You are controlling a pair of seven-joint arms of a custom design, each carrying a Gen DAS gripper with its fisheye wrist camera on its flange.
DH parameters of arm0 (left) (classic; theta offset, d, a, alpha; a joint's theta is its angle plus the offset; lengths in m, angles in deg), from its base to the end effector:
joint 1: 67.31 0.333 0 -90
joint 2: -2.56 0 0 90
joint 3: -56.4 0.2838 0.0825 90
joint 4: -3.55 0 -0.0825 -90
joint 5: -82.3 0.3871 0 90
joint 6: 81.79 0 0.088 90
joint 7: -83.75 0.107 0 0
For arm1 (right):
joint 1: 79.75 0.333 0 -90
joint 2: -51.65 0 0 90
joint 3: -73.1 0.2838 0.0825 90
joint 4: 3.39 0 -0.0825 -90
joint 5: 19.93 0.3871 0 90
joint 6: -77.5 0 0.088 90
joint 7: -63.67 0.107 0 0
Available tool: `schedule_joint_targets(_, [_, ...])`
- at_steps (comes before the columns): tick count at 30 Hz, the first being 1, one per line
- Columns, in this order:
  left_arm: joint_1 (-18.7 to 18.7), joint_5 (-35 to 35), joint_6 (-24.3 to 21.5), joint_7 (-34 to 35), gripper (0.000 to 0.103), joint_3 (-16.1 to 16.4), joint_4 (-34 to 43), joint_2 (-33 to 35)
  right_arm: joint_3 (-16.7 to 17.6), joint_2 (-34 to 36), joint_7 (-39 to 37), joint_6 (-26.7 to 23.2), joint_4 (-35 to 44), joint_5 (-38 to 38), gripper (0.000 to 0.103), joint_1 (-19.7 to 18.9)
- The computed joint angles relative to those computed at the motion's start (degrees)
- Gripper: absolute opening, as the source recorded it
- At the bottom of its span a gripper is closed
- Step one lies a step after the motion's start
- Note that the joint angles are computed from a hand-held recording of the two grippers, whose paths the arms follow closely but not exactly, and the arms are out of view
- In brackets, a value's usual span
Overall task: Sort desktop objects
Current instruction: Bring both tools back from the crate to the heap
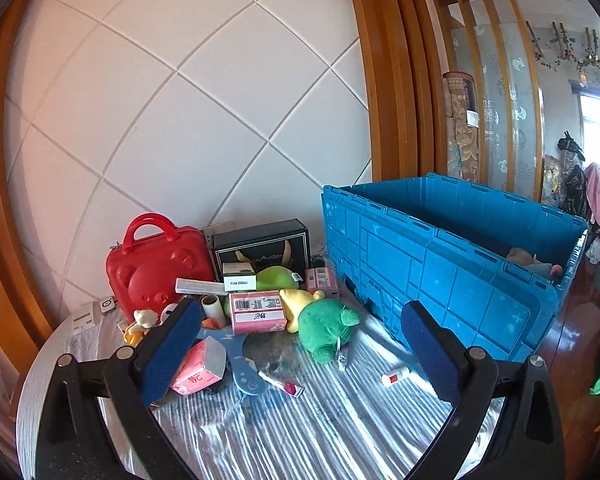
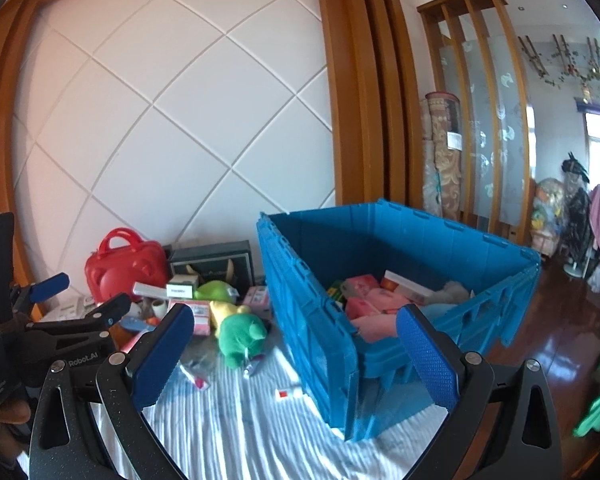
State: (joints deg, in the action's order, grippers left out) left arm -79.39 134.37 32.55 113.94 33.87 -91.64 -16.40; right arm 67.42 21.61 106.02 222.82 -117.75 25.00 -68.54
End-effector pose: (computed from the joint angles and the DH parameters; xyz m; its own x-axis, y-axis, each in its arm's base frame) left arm 0.3980 -0.2730 0.7847 0.3503 -0.9334 -0.0776 -0.3684 -0.0611 -0.9276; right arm 0.4444 0.0195 0.7603 0.5195 -0.8530 -0.0494 -0.2819 -0.1165 -0.9523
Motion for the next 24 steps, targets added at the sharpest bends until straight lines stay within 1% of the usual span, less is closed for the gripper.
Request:
schedule_joint_targets(8, [-0.4,-1.4,0.4,0.2,0.101,0.0,-1.0,-0.8,-0.1,-1.2,0.7,-0.5,-1.1,-0.2,0.103,-0.2])
schedule_joint_targets(14, [-0.6,-2.4,2.9,1.7,0.102,0.6,-1.8,-1.2,0.2,-1.5,1.1,0.2,-1.3,-0.8,0.103,-0.5])
schedule_joint_targets(17, [-0.1,-0.9,2.3,1.8,0.102,-0.3,-1.1,-0.7,1.4,-0.9,3.1,1.9,-0.9,-2.6,0.103,-1.8])
schedule_joint_targets(20, [0.1,-0.1,2.4,1.5,0.101,-0.5,-0.7,-0.6,1.6,0.5,5.4,2.1,0.7,-4.1,0.103,-2.5])
schedule_joint_targets(24, [0.2,1.3,2.0,1.6,0.101,-0.9,0.4,0.0,0.9,1.1,5.9,2.9,1.4,-3.7,0.103,-2.1])
